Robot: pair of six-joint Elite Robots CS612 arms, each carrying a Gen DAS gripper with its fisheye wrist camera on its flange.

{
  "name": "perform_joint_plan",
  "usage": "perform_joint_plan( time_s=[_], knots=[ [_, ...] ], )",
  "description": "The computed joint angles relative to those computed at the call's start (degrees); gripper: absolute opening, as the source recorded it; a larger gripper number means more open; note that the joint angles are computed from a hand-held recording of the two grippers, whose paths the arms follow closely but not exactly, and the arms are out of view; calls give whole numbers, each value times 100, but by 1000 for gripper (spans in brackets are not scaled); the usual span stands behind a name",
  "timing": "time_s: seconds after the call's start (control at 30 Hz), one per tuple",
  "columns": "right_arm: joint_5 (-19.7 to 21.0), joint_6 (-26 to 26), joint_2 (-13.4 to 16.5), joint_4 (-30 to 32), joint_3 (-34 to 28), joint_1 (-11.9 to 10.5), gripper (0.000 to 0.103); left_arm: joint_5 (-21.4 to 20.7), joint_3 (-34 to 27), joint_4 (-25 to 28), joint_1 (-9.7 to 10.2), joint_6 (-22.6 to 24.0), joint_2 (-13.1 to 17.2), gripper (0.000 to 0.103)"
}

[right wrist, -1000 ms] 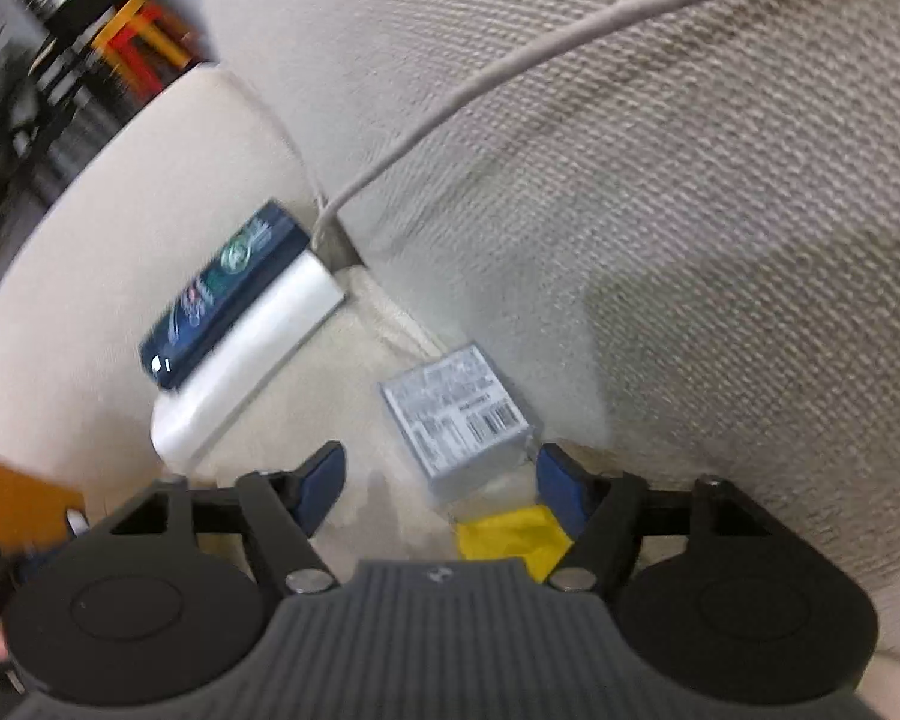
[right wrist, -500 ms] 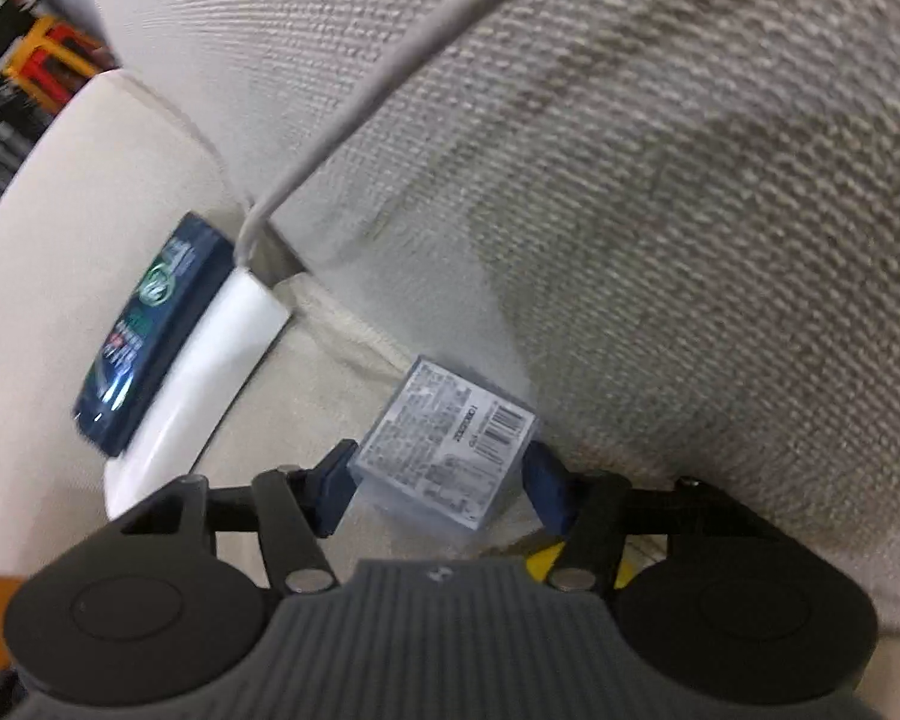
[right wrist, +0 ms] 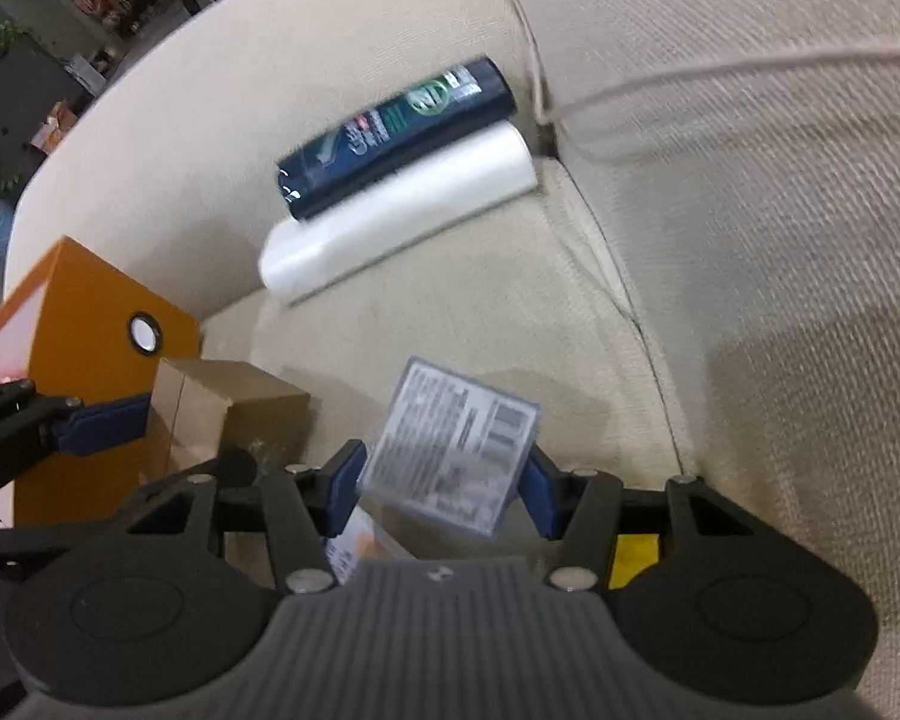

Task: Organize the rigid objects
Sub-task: 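Carry the brown box with the left tool while the right tool carries the clear box over the white box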

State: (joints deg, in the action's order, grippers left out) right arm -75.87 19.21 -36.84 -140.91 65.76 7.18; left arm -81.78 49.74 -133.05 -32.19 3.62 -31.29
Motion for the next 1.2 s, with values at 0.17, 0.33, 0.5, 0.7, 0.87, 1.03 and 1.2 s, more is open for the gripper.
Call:
perform_joint_plan(
  time_s=[0.17, 0.33, 0.5, 0.7, 0.87, 1.03, 1.2],
  knots=[
    [-109, 106, -66, -311, 168, 1, 64, 162, -61, -159, -45, 271, 65, 62],
    [2, 313, -55, -630, 235, -37, 65, 309, -258, -6, -60, 242, 186, 55],
    [214, 433, -33, -745, 271, -72, 58, 212, -439, 242, -36, 85, 264, 52],
    [219, 469, -61, -855, 324, -77, 55, 161, -389, 183, -23, -229, 232, 51],
    [70, 495, -175, -1056, 462, -78, 54, -184, -163, -163, 26, -621, 83, 51],
    [-18, 414, -281, -1254, 557, -81, 53, -111, 96, -490, -18, -604, -133, 51],
    [-69, 316, -391, -1375, 617, -70, 53, -161, 450, -927, 1, -930, -410, 51]
  ],
)
